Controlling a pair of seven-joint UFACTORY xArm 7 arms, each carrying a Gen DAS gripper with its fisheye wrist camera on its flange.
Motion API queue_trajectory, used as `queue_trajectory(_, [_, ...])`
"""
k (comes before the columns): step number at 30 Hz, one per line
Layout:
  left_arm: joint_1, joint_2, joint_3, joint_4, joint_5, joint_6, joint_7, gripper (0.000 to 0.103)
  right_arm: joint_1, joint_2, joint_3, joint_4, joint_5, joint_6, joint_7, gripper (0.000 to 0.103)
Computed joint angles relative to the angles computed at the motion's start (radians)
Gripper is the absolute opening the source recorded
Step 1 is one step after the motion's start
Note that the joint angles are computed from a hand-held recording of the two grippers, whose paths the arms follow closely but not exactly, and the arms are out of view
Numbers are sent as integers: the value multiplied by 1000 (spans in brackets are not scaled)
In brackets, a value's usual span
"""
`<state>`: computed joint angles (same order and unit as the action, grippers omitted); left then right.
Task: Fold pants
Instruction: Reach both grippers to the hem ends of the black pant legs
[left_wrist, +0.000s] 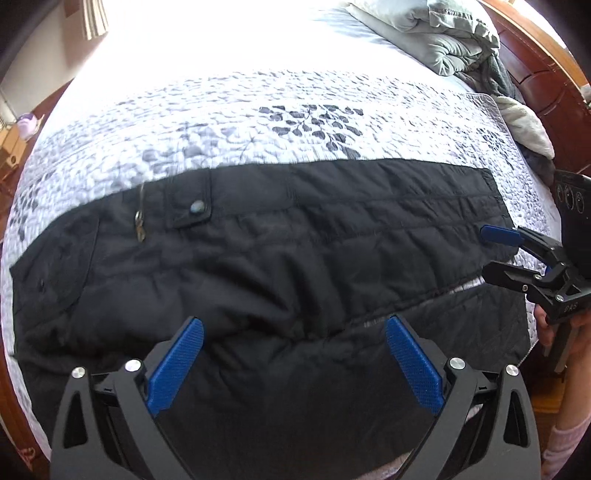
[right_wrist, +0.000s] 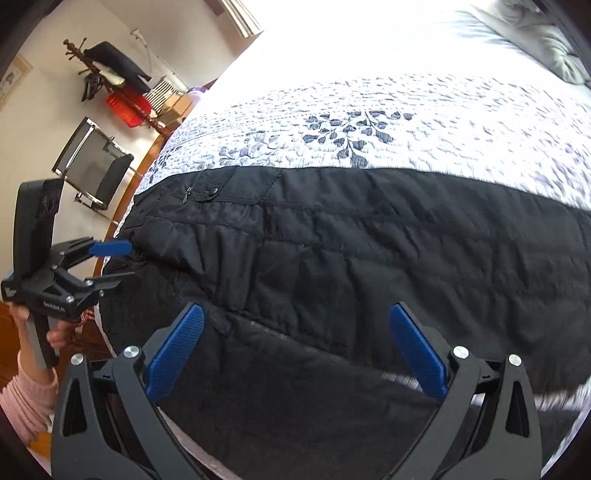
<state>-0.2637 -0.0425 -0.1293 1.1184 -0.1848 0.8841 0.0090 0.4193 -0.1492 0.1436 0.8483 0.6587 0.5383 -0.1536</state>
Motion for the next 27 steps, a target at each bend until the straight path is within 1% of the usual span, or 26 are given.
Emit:
queue_trajectory(2, [4, 115, 4, 110, -13, 13, 58, 99, -18, 91, -34, 81, 38, 39, -117, 100])
queue_trajectory(4, [15, 256, 0, 258, -22, 71, 118, 99, -62, 191, -43, 175, 79, 97, -232, 100])
queue_trajectory(6, [21, 361, -6, 368, -11, 98, 163, 99, -102, 287, -32, 265, 59, 133, -284, 100])
queue_trajectory(7, [30, 419, -16, 430, -20, 116, 213, 99, -122, 335, -24, 316, 46, 160, -316, 100])
queue_trajectory(9, [34, 515, -23, 532, -9, 132, 280, 99, -156, 413, -2, 402, 14, 214, -359, 100])
queue_trajectory(13, [22, 666, -22, 690, 46, 123, 391, 99, -190, 543, 35, 546, -112, 283, -421, 100])
queue_trajectory(15, [26, 725, -32, 756, 50, 141, 457, 99, -214, 597, 58, 601, -132, 319, -468, 100])
queue_trajectory(17, [31, 775, -45, 824, 37, 188, 509, 99, -240, 639, 76, 653, -134, 403, -498, 100])
queue_trajectory(18, [31, 799, -49, 857, 27, 210, 526, 99, -244, 652, 78, 669, -143, 426, -508, 100])
queue_trajectory(21, [26, 869, -50, 961, 6, 273, 553, 99, -240, 668, 76, 681, -179, 417, -545, 100])
queue_trajectory(22, [21, 890, -47, 991, 5, 286, 556, 99, -235, 682, 76, 697, -185, 417, -539, 100])
queue_trajectory(24, [13, 940, -45, 1071, 2, 327, 560, 99, -233, 702, 73, 729, -209, 449, -535, 100])
queue_trajectory(25, [6, 964, -45, 1108, 0, 342, 560, 99, -226, 696, 70, 724, -234, 447, -548, 96])
queue_trajectory(27, [13, 958, -48, 1107, -12, 358, 578, 99, -217, 683, 66, 711, -270, 434, -569, 79])
